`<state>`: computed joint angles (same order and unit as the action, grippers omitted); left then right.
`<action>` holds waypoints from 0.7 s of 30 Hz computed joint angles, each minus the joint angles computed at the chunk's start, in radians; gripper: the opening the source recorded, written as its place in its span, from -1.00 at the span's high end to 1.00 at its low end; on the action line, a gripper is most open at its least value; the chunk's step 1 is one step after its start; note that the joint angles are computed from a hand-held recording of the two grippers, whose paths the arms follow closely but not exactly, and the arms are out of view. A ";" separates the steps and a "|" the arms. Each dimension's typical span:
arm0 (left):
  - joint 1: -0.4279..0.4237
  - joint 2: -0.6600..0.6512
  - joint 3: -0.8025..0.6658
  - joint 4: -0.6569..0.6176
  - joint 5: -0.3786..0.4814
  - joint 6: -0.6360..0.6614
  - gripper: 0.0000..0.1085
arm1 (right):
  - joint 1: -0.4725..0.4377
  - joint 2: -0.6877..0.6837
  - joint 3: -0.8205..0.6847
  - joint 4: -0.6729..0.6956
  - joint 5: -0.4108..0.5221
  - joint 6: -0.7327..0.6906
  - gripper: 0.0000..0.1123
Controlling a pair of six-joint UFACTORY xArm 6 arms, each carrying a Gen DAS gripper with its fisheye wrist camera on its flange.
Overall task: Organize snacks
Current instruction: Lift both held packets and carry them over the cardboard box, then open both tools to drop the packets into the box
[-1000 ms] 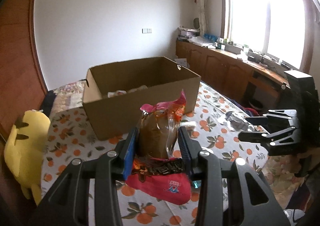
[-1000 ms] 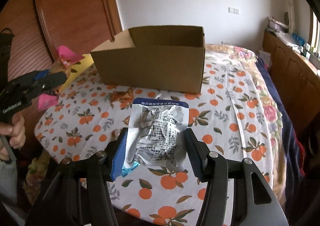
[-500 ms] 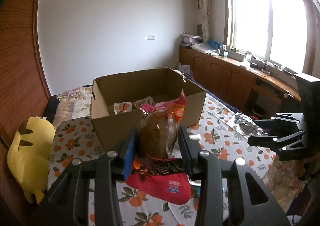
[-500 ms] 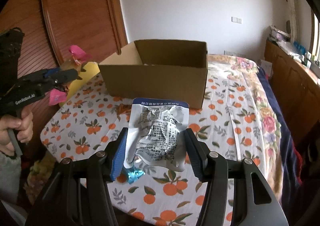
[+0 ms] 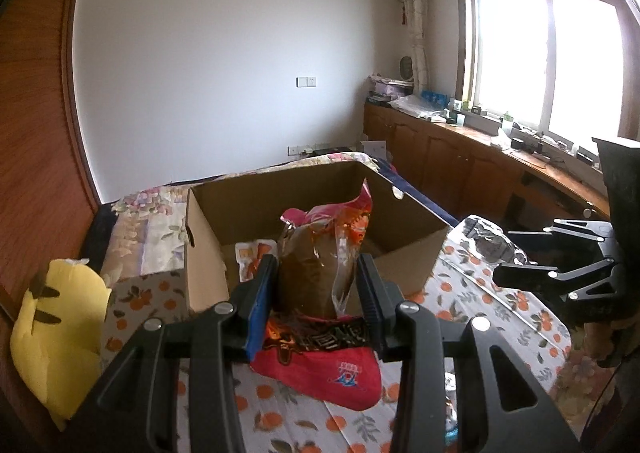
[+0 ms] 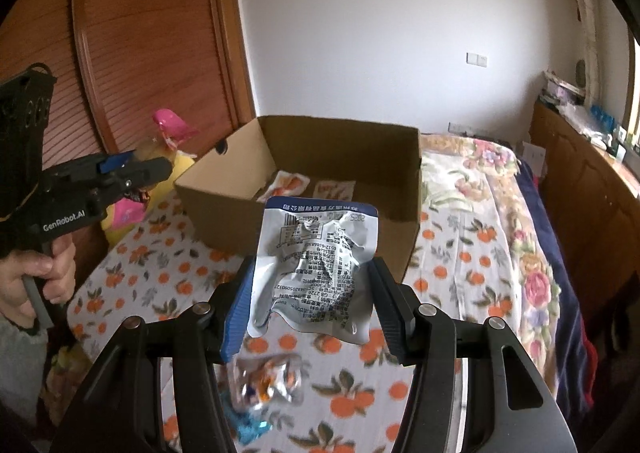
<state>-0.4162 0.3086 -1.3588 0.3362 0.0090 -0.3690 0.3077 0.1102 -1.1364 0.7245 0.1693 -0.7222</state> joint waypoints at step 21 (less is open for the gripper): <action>0.020 0.315 -0.397 -0.375 0.109 0.357 0.28 | -0.035 0.395 -0.472 -0.132 0.132 0.095 0.00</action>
